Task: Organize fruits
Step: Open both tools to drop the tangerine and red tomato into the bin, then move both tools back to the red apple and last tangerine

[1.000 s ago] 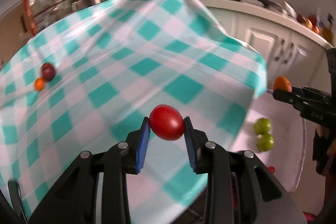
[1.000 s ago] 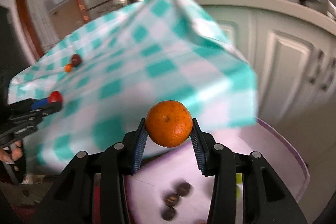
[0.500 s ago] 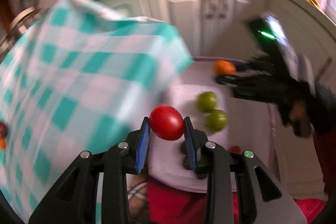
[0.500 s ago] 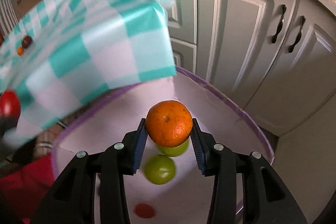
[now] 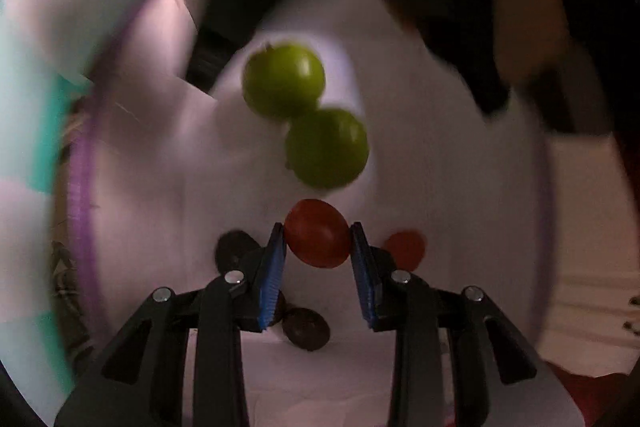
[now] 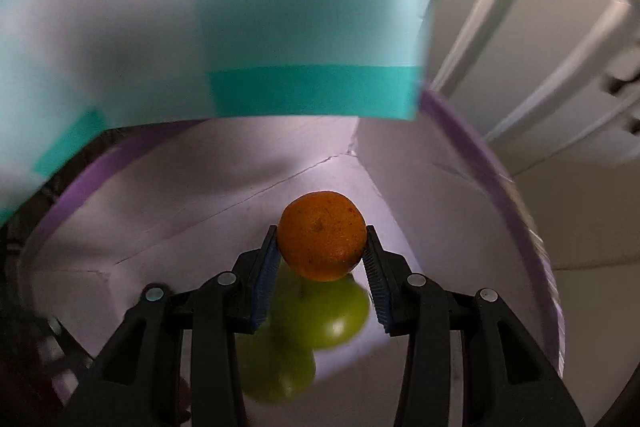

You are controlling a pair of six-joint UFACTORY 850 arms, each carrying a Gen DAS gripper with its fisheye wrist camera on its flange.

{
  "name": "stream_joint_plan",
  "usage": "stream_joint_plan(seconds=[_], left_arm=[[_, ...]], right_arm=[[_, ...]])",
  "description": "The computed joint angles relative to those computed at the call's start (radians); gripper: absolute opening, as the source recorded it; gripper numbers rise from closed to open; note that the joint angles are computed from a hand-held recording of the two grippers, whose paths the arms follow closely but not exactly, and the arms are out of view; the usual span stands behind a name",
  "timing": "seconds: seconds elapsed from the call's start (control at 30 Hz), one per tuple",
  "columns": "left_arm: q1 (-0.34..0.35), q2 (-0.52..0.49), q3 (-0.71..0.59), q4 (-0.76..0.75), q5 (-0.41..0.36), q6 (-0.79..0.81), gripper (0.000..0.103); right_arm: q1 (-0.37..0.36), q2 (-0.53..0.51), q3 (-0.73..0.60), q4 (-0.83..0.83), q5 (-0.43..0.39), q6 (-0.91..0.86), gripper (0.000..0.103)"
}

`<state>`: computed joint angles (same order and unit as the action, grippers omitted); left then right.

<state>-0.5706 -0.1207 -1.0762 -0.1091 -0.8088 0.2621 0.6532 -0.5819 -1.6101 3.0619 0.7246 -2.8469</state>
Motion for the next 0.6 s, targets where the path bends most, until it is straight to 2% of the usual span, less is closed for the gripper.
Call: stream_joint_plan(seconds=[0.13, 0.23, 0.27, 0.3, 0.33, 0.4, 0.43, 0.47, 0.57, 0.6], left_arm=[[-0.019, -0.036, 0.018, 0.064, -0.009, 0.003, 0.033], [-0.02, -0.045, 0.017, 0.05, -0.008, 0.038, 0.033], [-0.02, -0.042, 0.018, 0.053, 0.001, 0.04, 0.041], [-0.02, -0.038, 0.02, 0.054, 0.009, 0.042, 0.053], [-0.019, -0.032, 0.023, 0.049, 0.017, 0.049, 0.058], [-0.015, -0.008, 0.037, 0.034, 0.043, 0.068, 0.067], [-0.012, 0.01, 0.045, 0.028, 0.06, 0.077, 0.067], [-0.009, 0.037, 0.058, 0.016, 0.083, 0.095, 0.067], [0.012, 0.199, 0.125, -0.09, 0.213, 0.247, 0.068], [0.031, 0.286, 0.152, -0.171, 0.263, 0.344, 0.072]], right_arm=[[0.004, -0.076, -0.062, -0.001, 0.056, -0.016, 0.041], [0.006, -0.09, -0.064, 0.004, 0.058, 0.002, 0.042], [0.008, -0.088, -0.057, -0.001, 0.054, 0.015, 0.042], [0.009, -0.084, -0.051, -0.007, 0.049, 0.028, 0.043], [0.01, -0.072, -0.039, -0.012, 0.041, 0.048, 0.043], [0.009, -0.038, -0.012, -0.011, 0.021, 0.07, 0.05], [0.01, -0.001, 0.017, -0.027, -0.004, 0.099, 0.058], [0.011, 0.045, 0.052, -0.059, -0.034, 0.146, 0.061], [0.014, 0.2, 0.165, -0.162, -0.099, 0.305, 0.07], [0.018, 0.251, 0.198, -0.208, -0.108, 0.368, 0.07]])
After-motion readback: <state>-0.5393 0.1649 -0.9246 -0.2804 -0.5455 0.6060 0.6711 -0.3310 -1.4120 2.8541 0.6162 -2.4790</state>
